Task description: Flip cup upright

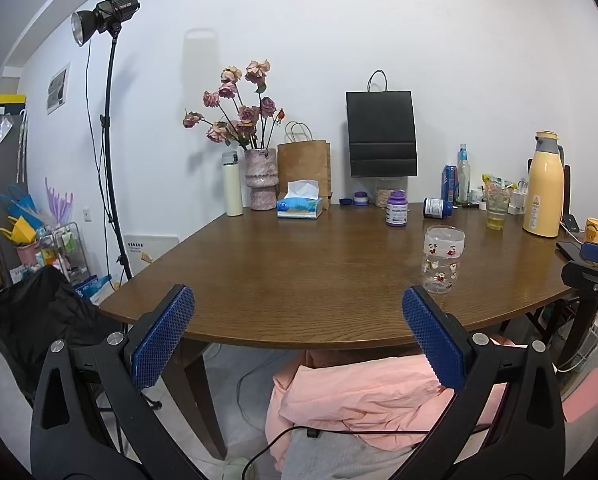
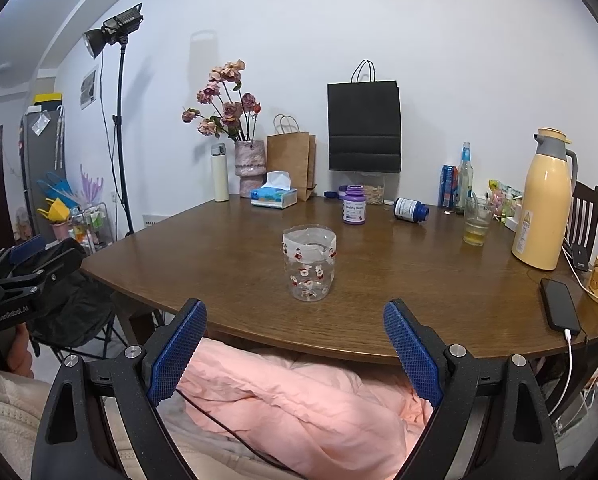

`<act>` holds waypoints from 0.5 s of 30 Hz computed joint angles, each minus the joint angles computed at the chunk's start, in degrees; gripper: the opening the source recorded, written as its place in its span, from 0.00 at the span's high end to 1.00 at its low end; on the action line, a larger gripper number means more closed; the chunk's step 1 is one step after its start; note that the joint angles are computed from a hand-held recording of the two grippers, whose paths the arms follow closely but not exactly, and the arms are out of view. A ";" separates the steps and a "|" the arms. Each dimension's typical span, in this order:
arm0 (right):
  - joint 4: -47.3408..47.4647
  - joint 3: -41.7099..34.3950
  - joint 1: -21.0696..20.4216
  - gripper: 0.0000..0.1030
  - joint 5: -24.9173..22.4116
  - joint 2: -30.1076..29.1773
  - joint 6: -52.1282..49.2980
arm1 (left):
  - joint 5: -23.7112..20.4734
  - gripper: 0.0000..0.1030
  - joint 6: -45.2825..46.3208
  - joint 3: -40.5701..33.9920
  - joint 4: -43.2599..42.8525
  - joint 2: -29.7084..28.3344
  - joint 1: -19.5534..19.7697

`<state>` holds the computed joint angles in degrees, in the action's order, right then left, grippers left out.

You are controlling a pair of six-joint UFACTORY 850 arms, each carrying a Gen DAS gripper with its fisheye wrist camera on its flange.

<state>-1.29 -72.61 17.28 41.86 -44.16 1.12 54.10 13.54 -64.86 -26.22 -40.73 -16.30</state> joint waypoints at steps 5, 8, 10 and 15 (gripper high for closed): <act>-0.35 -0.21 -0.11 0.09 -0.47 -0.12 0.39 | 0.13 0.00 0.00 0.21 0.12 0.12 0.01; -0.35 -0.18 -0.14 0.09 -0.33 -0.13 0.32 | -0.11 0.00 -0.17 0.21 0.49 0.15 0.12; -0.53 -0.26 -0.16 0.09 -0.38 -0.23 0.40 | -0.45 0.00 -0.33 0.21 1.10 0.26 0.39; -0.70 -0.38 -0.23 0.09 -0.46 -0.35 0.61 | -0.39 0.00 -0.35 0.29 1.19 0.29 0.41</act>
<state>-1.99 -72.99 17.05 41.40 -44.52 1.73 53.71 13.19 -64.57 -25.03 -40.44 -15.90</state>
